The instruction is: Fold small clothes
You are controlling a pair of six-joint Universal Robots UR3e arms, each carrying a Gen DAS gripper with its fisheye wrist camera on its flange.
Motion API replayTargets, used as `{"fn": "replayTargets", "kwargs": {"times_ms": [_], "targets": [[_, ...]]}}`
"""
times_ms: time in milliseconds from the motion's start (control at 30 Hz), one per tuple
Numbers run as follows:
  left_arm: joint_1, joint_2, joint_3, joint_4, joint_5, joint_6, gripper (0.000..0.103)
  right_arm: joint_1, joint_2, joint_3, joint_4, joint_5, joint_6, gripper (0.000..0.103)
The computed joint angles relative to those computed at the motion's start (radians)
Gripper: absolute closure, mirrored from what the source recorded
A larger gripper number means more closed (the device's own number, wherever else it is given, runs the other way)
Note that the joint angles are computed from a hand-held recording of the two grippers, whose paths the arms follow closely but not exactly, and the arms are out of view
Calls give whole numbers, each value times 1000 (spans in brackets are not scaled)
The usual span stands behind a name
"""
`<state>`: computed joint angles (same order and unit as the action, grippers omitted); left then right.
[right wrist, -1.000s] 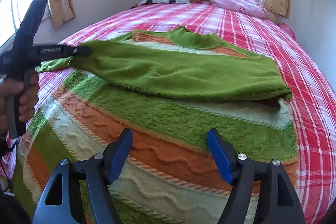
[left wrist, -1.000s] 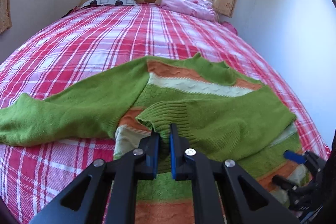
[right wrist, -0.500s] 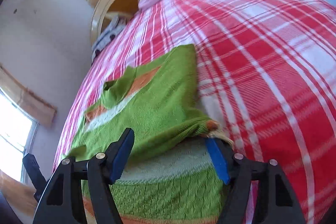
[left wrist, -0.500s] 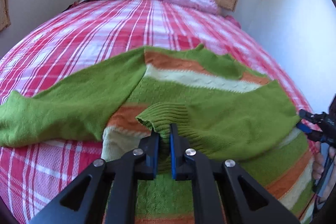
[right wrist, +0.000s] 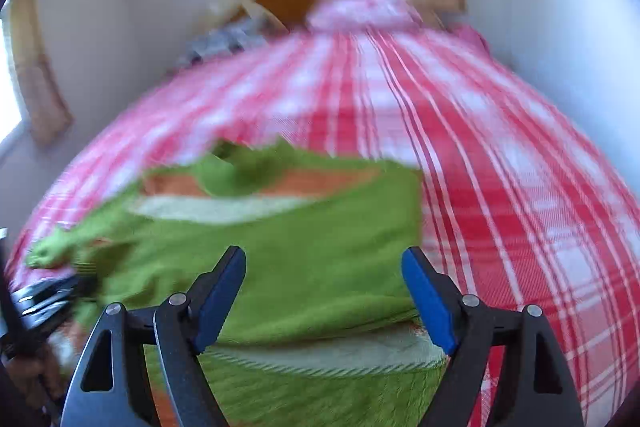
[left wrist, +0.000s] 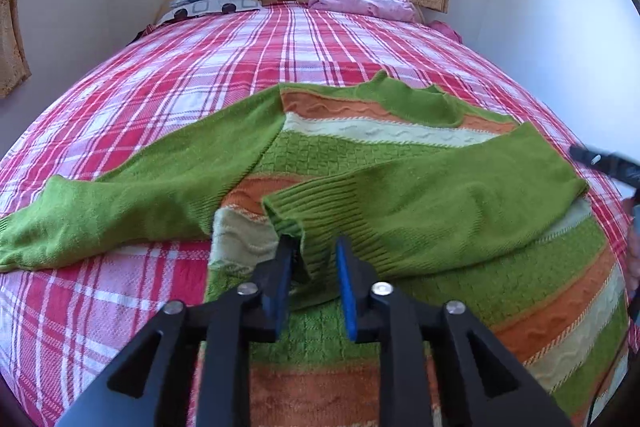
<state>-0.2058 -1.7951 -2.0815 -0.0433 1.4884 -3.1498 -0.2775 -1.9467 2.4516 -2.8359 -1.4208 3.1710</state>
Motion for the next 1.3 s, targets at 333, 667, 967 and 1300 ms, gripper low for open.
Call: {"fn": "replayTargets", "kwargs": {"times_ms": [333, 667, 967, 1300], "targets": [[251, 272, -262, 52, -72, 129, 25, 253, 27, -26, -9, -242, 2, 23], [622, 391, -386, -9, -113, 158, 25, 546, 447, -243, -143, -282, 61, 22], [1026, 521, -464, -162, -277, 145, 26, 540, 479, -180, -269, -261, 71, 21], [1127, 336, -366, -154, -497, 1, 38, 562, 480, -169, -284, -286, 80, 20]]}}
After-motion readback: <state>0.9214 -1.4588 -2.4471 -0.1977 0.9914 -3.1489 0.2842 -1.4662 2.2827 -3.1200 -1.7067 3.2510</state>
